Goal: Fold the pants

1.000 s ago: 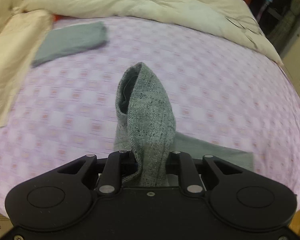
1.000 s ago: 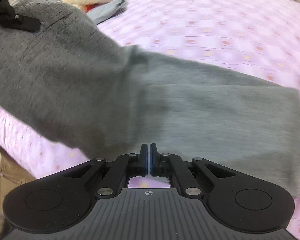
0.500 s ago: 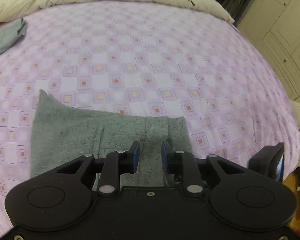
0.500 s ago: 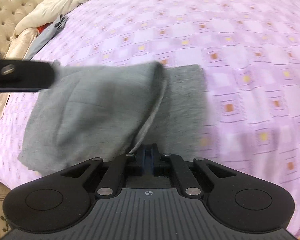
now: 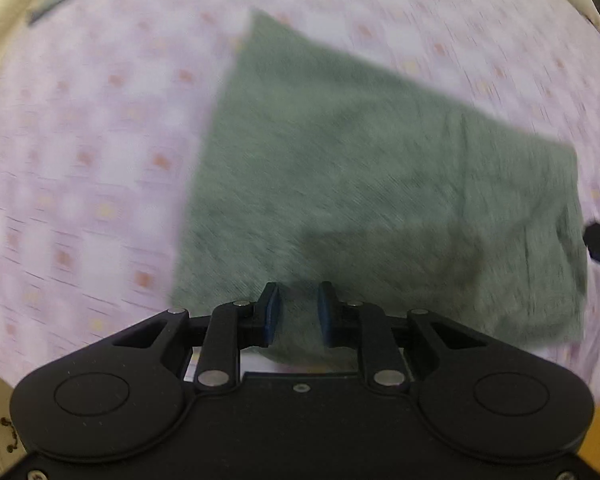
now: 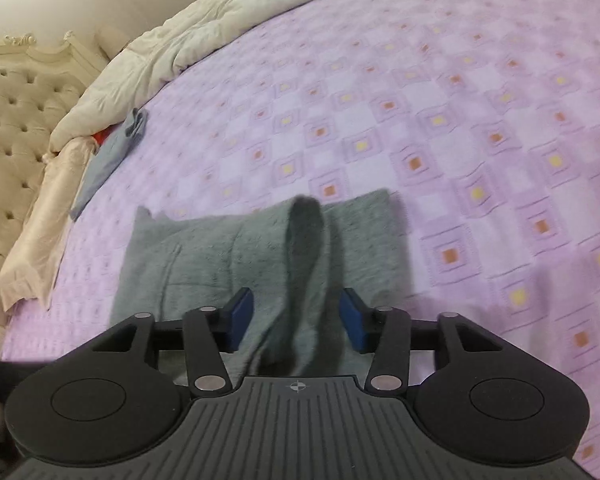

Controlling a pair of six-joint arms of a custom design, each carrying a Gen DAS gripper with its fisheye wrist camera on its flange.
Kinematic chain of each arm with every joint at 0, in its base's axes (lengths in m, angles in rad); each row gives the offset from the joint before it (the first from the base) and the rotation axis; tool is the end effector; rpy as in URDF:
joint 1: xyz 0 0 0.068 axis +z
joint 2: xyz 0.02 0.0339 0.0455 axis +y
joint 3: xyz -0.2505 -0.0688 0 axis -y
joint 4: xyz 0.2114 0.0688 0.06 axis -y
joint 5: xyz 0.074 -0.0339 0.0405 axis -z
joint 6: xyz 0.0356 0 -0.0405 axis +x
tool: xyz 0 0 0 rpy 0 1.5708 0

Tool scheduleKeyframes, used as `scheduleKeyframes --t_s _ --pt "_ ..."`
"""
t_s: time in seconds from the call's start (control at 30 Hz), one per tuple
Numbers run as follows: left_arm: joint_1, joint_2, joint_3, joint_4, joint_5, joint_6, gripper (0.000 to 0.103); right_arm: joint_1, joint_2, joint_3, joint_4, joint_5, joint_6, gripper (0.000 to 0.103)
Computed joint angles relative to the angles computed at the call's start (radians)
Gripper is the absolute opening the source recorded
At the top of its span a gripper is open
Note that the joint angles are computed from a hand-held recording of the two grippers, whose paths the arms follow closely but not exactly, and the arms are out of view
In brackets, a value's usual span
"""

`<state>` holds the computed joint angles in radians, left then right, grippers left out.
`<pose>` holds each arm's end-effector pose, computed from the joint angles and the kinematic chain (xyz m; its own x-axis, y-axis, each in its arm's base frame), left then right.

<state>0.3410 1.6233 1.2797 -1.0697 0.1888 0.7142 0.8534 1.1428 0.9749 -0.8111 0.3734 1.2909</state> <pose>0.2562 0.0838 0.2413 -0.9003 0.3632 -0.2399 0.3824 0.9232 -0.0373 0.1375 0.1378 0.2763 -0.6965 0.5629 -0.4451 0.3675 0.8125 0.4525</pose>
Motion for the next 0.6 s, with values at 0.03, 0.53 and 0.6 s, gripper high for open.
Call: scheduleKeyframes --t_s 0.03,0.53,0.6 --pt "-0.011 -0.043 -0.057 0.05 -0.005 0.033 0.025 -0.003 0.014 -0.002 0.013 -0.015 -0.008 0.06" --pt "0.203 -0.04 0.147 -0.144 0.171 0.175 0.019 0.131 0.152 0.239 -0.139 -0.03 -0.125 0.009" --pt "0.225 -0.035 0.174 -0.157 0.196 0.199 0.019 0.189 0.132 0.325 -0.221 0.052 -0.131 0.009"
